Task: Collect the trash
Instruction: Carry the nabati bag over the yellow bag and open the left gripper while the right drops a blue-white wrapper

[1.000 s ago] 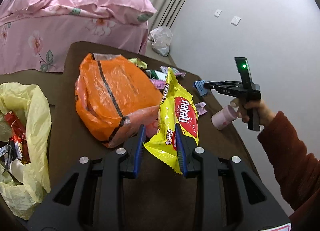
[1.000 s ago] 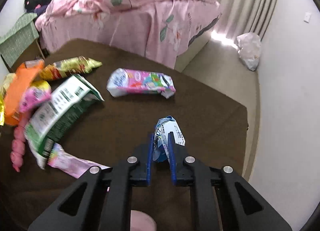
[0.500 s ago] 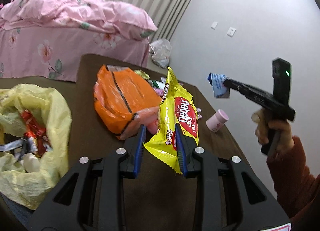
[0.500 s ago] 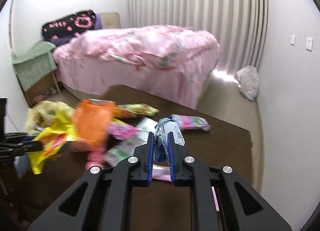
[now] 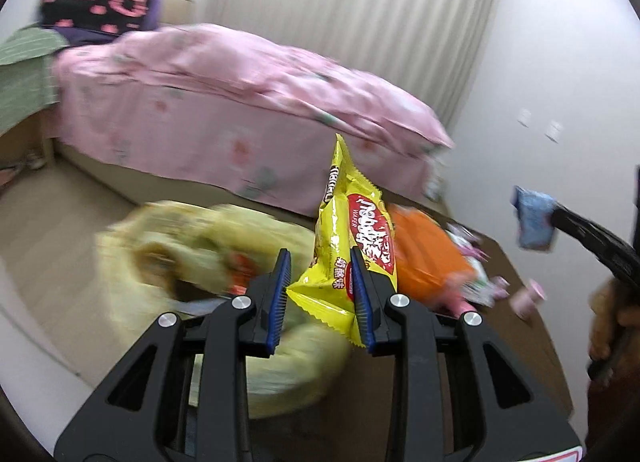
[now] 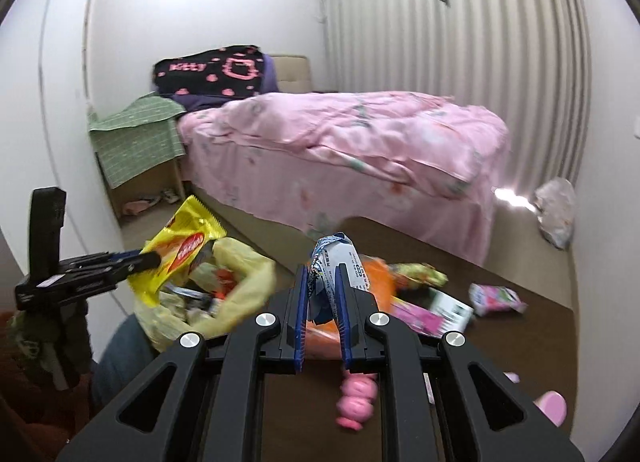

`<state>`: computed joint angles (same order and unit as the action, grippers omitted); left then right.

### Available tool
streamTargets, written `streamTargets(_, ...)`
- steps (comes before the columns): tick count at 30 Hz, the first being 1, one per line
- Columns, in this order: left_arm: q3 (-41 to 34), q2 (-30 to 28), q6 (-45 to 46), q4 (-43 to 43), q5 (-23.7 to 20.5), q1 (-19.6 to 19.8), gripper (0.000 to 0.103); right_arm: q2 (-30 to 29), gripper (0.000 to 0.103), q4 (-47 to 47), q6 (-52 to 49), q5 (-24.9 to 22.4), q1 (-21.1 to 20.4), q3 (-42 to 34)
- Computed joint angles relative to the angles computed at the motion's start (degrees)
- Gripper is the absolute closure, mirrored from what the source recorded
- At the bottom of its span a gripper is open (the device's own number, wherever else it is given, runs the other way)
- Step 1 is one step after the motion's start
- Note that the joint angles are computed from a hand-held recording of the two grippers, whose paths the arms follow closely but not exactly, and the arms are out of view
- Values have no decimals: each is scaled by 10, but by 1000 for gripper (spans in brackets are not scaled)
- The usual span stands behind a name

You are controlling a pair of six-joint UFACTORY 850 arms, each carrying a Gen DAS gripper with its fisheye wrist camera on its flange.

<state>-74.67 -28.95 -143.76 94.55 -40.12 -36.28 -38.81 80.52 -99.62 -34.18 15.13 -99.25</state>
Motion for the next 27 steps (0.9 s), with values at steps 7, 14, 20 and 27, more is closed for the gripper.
streamTargets(7, 53, 24, -40, -25, -19, 17, 75, -27, 89, -40, 47, -21, 43, -30)
streamTargets(14, 54, 4, -55, -27, 5, 29, 75, -96, 89, -101, 146, -61, 69, -109)
streamTargets(20, 57, -4, -66, -28, 24, 41, 78, -166, 89, -158, 229, -90, 87, -204)
streamTargets(27, 47, -24, -57, -42, 67, 50, 78, -230, 89, -221, 283, -98, 104, -293)
